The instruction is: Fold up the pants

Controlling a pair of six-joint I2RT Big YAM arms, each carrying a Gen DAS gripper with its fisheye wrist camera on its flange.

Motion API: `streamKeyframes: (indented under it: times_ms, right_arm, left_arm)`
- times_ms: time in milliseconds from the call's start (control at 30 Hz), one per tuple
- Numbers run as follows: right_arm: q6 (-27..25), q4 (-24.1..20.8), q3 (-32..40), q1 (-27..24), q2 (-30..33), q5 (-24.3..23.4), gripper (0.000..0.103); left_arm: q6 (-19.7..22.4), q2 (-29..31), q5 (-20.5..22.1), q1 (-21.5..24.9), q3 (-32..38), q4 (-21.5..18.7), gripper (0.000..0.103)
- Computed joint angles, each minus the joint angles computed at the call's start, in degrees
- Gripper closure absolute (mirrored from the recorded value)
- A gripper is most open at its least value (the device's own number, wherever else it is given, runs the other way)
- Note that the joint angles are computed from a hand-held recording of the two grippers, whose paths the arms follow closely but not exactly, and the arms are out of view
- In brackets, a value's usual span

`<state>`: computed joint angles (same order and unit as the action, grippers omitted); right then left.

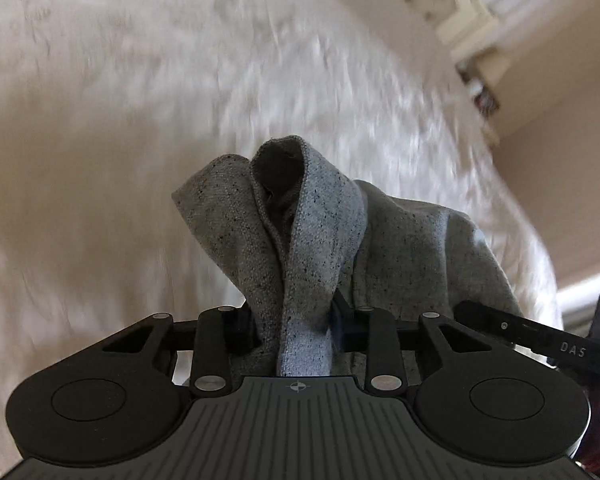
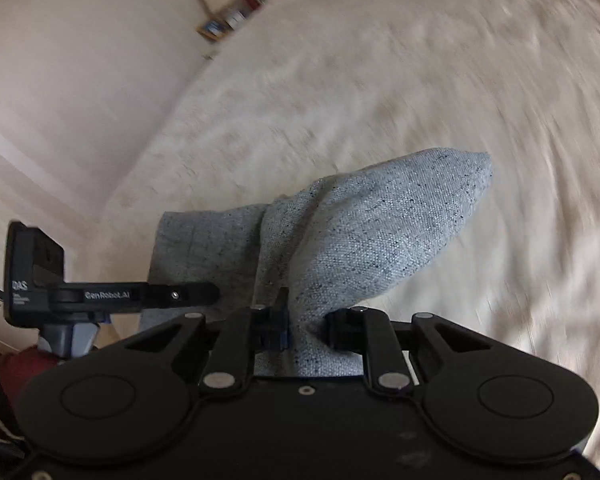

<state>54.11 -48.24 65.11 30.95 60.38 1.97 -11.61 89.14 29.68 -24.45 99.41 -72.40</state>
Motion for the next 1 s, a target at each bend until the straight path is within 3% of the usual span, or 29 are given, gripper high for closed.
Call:
streamKeyframes:
  times_ms: [200, 300, 367, 433, 467, 500, 600, 700, 800, 1000]
  right_arm:
    - [-7.46, 4.86, 9.11, -8.42, 9.95, -6.03, 0.084]
    - [-7.94, 4.51, 11.50, -10.98, 14.93, -5.77, 0.080]
    - [-6.39, -0.89, 13.26, -12.00, 19.00, -1.93, 0.071]
    - [-6.78, -9.88, 16.34, -12.00, 23.81, 3.64, 0.074]
    - [-7.31, -12.72, 17.16, -11.87, 25.24, 5.54, 0.074]
    - [-7.03, -13.45, 17.42, -11.50, 25.64, 6.77, 0.075]
    - [-7.07, -10.18, 16.49, -10.25, 24.49, 9.03, 0.075]
    - [-10.65, -7.90, 16.84, -8.17, 23.23, 12.78, 0.075]
    - [-15.81, -6.26, 21.27, -8.78, 27.32, 11.65, 0.075]
    - [-18.70, -4.90, 27.27, -9.93, 35.02, 9.96, 0.075]
  left_arm:
    - [-0.63, 9.11, -1.18, 1.40, 13.93, -1.09, 0.071]
    - [0.14, 12.40, -7.07, 1.50, 16.40, -1.82, 0.057]
    - [0.06, 14.06, -16.57, 0.88, 16.04, -3.25, 0.055]
    - [1.01, 15.60, -24.90, 0.41, 15.68, -6.23, 0.057]
    - [0.91, 15.14, -26.57, 0.47, 14.37, -6.03, 0.057]
    - [0.51, 14.30, -27.13, 0.52, 13.09, -5.25, 0.057]
    - [1.74, 12.07, -29.69, -0.99, 11.17, -1.92, 0.057]
    - [4.65, 12.03, -30.66, -3.57, 11.94, 2.84, 0.056]
    - [7.74, 14.81, -29.90, -5.66, 15.43, 6.04, 0.056]
    - [9.07, 21.61, -30.39, -8.11, 21.50, 4.67, 0.056]
